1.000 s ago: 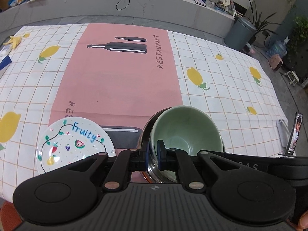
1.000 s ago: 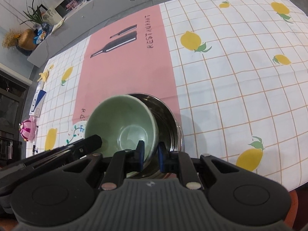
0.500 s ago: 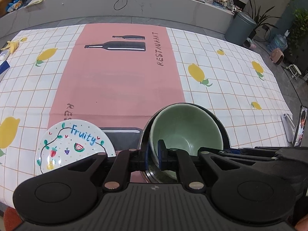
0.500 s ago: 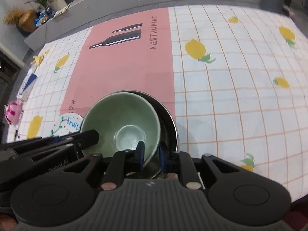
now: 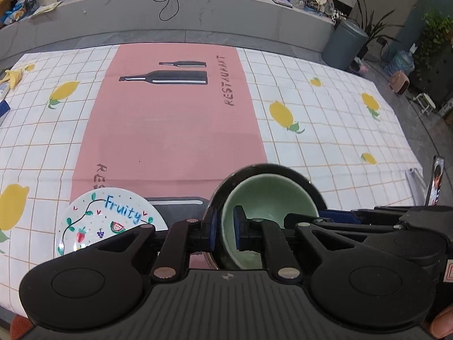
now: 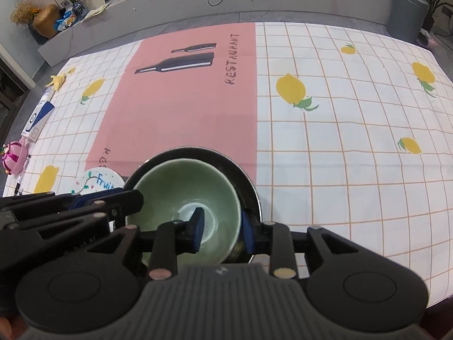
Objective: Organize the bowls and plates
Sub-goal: 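Open both tools to release the green bowl, then close both tools on the rim of the nested bowl stack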
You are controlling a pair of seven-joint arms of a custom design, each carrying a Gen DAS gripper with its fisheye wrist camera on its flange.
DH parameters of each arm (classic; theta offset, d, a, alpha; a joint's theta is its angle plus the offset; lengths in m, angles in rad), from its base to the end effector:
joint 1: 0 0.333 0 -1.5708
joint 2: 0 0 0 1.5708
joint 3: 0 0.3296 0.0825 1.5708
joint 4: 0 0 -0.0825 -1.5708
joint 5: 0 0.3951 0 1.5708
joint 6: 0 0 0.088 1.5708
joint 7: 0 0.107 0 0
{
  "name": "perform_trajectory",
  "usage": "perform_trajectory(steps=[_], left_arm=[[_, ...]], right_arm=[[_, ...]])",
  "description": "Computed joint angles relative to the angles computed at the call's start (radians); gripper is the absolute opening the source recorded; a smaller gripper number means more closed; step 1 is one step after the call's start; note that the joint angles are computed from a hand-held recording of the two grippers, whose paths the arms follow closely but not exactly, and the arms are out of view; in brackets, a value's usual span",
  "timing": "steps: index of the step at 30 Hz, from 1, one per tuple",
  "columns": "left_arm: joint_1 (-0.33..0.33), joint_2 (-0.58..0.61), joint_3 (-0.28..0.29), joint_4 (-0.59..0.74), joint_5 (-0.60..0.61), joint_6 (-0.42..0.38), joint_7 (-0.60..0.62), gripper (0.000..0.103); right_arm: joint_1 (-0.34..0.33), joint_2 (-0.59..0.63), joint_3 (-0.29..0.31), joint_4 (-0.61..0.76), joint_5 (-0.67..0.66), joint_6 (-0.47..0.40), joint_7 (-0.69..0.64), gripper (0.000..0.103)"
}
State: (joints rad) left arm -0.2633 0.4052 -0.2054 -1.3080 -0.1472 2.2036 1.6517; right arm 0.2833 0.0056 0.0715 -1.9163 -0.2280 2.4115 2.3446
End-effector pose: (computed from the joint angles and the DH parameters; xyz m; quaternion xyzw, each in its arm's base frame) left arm 0.6674 -0.3077 0.5816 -0.5099 0.8178 -0.2622 0.0496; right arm 0.5741 0.2112 0.5508 -0.5784 0.7737 -0.1445 0.2143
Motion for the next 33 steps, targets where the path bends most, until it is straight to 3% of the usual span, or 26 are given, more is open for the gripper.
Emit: perform_trajectory(steps=[3, 5, 9, 11, 16, 22, 28, 33], left_arm=[[0.012, -0.005, -0.006, 0.002, -0.022, 0.008, 0.017, 0.016], [0.027, -0.01, -0.014, 0.002, -0.058, 0.013, 0.037, 0.026], [0.046, -0.033, -0.021, -0.021, -0.099, 0.043, 0.084, 0.038], [0.055, -0.049, -0.025, -0.04, -0.123, 0.065, 0.111, 0.051], [0.081, -0.096, -0.033, -0.113, -0.2, 0.124, 0.175, 0.065], [0.119, -0.146, -0.042, -0.23, -0.371, 0.202, 0.19, 0.072], [0.121, -0.178, -0.039, -0.352, -0.467, 0.347, 0.148, 0.072], [0.134, -0.187, -0.052, -0.406, -0.585, 0.382, 0.133, 0.073]], right_arm=[[-0.001, -0.016, -0.001, -0.014, -0.001, 0.025, 0.003, 0.034], [-0.004, -0.035, -0.002, -0.036, 0.004, 0.064, 0.001, 0.036], [-0.009, -0.071, -0.001, -0.073, -0.002, 0.133, 0.011, 0.046], [-0.012, -0.085, 0.001, -0.084, -0.015, 0.149, 0.021, 0.05], [-0.023, -0.129, 0.007, -0.132, -0.068, 0.195, 0.07, 0.062], [-0.024, -0.184, -0.007, -0.263, 0.022, 0.328, 0.138, 0.068], [-0.071, -0.214, 0.034, -0.401, -0.01, 0.496, 0.38, 0.069], [-0.163, -0.209, 0.111, -0.456, -0.167, 0.597, 0.664, 0.07]])
